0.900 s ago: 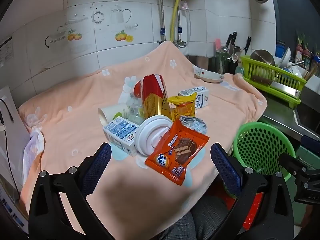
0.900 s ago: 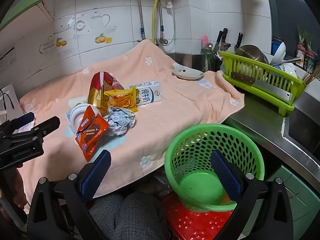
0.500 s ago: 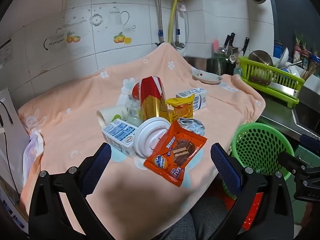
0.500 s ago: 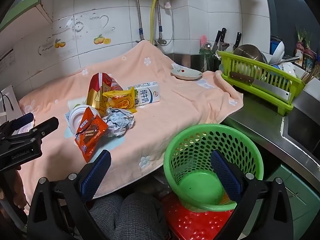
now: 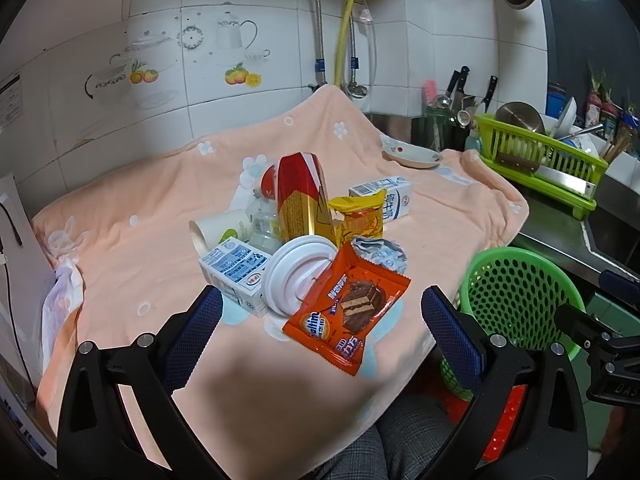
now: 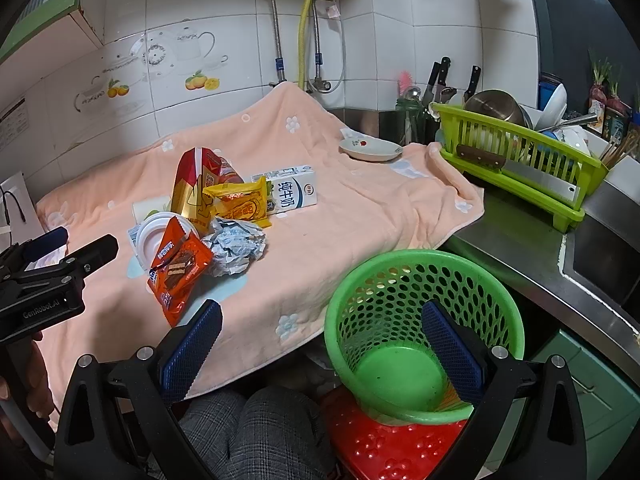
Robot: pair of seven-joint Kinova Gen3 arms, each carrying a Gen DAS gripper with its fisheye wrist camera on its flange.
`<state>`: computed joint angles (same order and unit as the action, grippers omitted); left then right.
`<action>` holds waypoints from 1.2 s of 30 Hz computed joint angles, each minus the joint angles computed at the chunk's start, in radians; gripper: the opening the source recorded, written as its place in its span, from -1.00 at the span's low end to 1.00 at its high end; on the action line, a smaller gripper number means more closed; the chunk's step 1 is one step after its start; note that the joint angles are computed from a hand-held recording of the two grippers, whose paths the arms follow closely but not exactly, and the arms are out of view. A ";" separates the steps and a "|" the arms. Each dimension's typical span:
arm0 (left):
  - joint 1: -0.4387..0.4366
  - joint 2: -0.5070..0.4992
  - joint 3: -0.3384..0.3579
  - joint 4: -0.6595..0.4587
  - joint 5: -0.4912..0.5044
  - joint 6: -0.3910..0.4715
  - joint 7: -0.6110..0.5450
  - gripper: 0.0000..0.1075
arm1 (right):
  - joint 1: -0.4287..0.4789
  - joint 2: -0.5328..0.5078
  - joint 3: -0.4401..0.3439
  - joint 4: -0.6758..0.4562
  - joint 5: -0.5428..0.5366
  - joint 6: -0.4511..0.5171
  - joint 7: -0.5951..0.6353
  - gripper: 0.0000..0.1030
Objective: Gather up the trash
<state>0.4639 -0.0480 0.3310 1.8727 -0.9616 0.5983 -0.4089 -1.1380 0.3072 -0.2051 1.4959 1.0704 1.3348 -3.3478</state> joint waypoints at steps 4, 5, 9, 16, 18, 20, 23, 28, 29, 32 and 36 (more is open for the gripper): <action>-0.001 0.003 -0.005 -0.002 0.011 -0.005 -0.009 0.82 | 0.002 0.000 0.001 -0.001 -0.002 -0.001 0.003 0.88; 0.000 0.004 -0.002 0.000 0.002 -0.003 0.001 0.82 | 0.002 0.001 0.001 -0.002 -0.002 -0.001 0.003 0.88; 0.002 0.005 -0.003 0.001 0.000 -0.005 0.001 0.82 | 0.003 0.000 0.002 0.000 -0.002 -0.003 0.003 0.88; 0.012 0.013 -0.009 -0.003 -0.005 -0.001 0.006 0.82 | 0.008 0.002 0.004 -0.004 -0.007 -0.008 0.012 0.88; 0.014 0.015 -0.010 -0.004 -0.009 0.003 0.012 0.82 | 0.007 0.002 0.005 -0.004 -0.007 -0.007 0.012 0.88; 0.016 0.018 -0.012 -0.004 -0.011 0.002 0.017 0.82 | 0.007 0.002 0.004 -0.004 -0.006 -0.008 0.010 0.88; 0.020 0.019 -0.015 -0.004 -0.012 0.001 0.018 0.82 | 0.007 0.000 0.004 -0.003 -0.007 -0.008 0.013 0.88; 0.021 0.019 -0.017 -0.004 -0.011 0.001 0.021 0.82 | 0.015 0.007 0.008 -0.009 -0.008 -0.018 0.025 0.88; 0.020 0.019 -0.018 -0.004 -0.009 -0.001 0.019 0.82 | 0.015 0.008 0.009 -0.011 -0.008 -0.019 0.027 0.88; 0.017 0.018 -0.022 -0.005 0.000 -0.004 0.014 0.82 | 0.015 0.009 0.011 -0.013 -0.010 -0.022 0.032 0.88; 0.012 0.018 -0.026 -0.010 0.018 -0.006 -0.004 0.82 | 0.014 0.009 0.013 -0.014 -0.010 -0.025 0.035 0.88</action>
